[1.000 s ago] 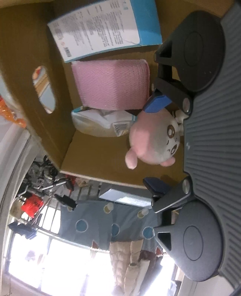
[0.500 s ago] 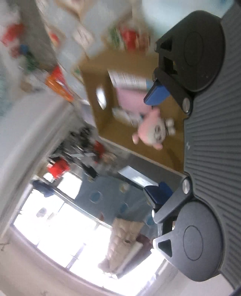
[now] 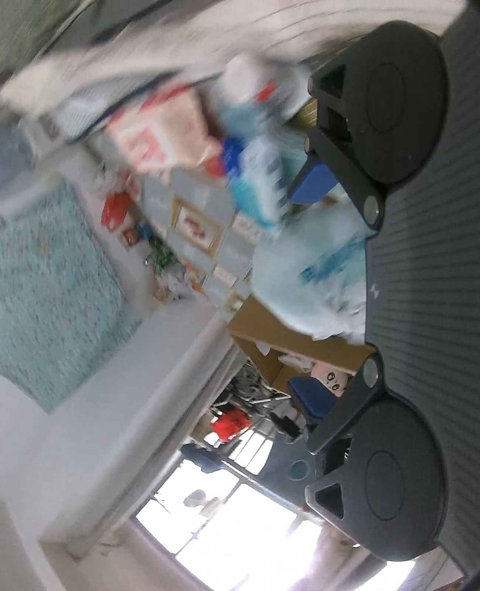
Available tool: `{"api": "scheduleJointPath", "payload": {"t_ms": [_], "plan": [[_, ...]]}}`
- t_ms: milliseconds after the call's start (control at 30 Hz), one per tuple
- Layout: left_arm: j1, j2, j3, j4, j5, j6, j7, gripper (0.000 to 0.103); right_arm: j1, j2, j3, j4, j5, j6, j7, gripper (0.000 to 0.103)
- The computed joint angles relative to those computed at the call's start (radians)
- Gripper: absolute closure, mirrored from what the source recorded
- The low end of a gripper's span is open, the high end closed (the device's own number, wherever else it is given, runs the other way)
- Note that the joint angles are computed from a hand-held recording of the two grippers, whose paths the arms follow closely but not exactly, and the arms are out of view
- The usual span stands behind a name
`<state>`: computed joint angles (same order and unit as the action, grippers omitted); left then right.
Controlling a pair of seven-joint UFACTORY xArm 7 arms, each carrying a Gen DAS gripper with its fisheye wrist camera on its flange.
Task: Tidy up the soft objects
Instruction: 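Withdraw the right tool from the box back toward the pile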
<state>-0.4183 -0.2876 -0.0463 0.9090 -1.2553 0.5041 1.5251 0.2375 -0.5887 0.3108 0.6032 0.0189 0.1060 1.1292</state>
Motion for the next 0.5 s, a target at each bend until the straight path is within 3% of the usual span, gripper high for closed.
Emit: {"api": "scheduleJointPath", "payload": {"t_ms": [133,233,367,433,500], "plan": [[-0.045,0.003,-0.038,-0.035,-0.006,-0.002,0.049,0.000,-0.062,-0.147,0.135,-0.154,0.025,-0.035,0.163,0.003],[-0.074,0.030,-0.081,-0.050,0.008,-0.068,0.060,0.000,-0.100,-0.236,0.200,-0.229,0.015,-0.044,0.257,0.004],[-0.128,0.102,-0.124,-0.036,-0.043,-0.248,0.146,0.001,-0.118,-0.246,0.219,-0.309,0.013,-0.141,0.348,0.008],[-0.148,0.144,-0.133,-0.010,-0.102,-0.317,0.223,0.001,-0.114,-0.194,0.200,-0.322,0.007,-0.190,0.351,0.012],[-0.147,0.185,-0.147,0.020,-0.092,-0.361,0.219,0.003,-0.103,-0.158,0.173,-0.310,0.006,-0.199,0.343,0.018]]}}
